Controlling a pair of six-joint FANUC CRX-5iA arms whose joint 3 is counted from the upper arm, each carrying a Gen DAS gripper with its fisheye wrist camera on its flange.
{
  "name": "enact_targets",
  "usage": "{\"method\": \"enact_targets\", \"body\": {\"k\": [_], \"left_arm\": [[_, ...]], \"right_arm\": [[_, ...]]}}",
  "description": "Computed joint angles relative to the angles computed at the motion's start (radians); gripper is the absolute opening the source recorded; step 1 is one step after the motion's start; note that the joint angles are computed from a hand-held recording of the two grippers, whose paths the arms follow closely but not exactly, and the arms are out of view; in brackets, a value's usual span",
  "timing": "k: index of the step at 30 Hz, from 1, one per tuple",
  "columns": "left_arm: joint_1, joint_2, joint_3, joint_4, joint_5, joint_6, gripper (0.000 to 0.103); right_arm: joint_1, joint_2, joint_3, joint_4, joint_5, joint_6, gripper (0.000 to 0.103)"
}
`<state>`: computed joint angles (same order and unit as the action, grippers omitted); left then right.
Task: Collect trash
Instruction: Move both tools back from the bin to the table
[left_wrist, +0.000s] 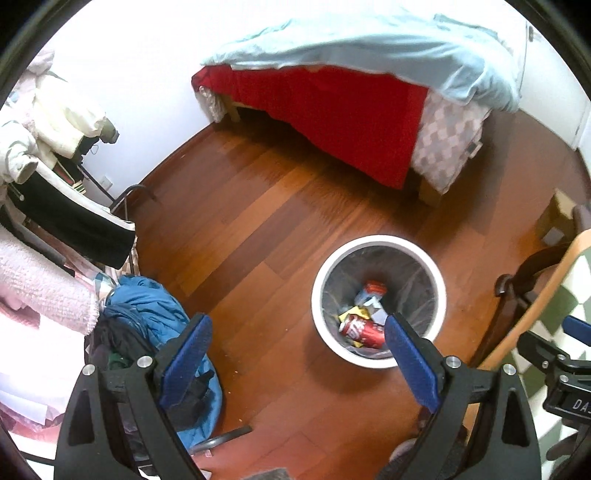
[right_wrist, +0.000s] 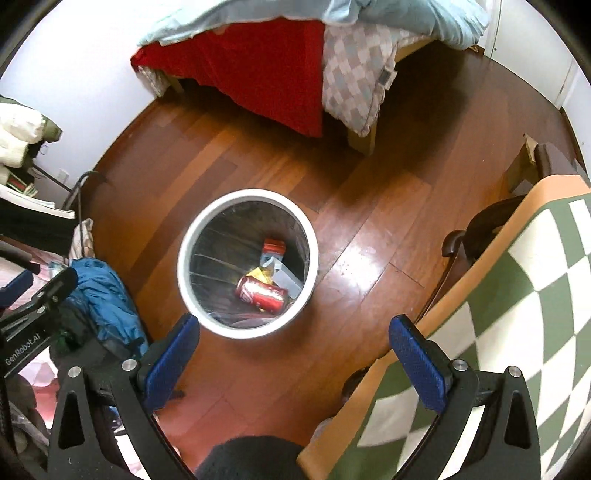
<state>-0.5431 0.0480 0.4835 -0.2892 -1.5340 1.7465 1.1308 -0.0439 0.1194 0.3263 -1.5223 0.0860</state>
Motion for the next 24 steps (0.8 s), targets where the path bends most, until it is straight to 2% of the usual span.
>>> {"method": "enact_targets", "body": {"k": [10,17,22,24], "left_arm": [[-0.005,-0.096,0.026,0.092,-0.025,-0.013,0.095],[-0.042,-0.129,0.087,0.125,-0.05,0.014,0.095],[-0.124,-0.105,0.14,0.133,-0.047,0.041,0.095],[-0.171,-0.088,0.152,0.137,-0.038,0.053,0.095]], "right_arm": [[0.176,-0.069,0.057,0.122,-0.095,-0.096,0.103],[0.342,-0.111,0.105,0.25,-0.175,-0.169,0.103],[0.482,-0.166,0.095,0.366,-0.204,-0.287,0.103],[0.568,-0.204,0.075,0.423,-0.251,-0.376,0.103]]}}
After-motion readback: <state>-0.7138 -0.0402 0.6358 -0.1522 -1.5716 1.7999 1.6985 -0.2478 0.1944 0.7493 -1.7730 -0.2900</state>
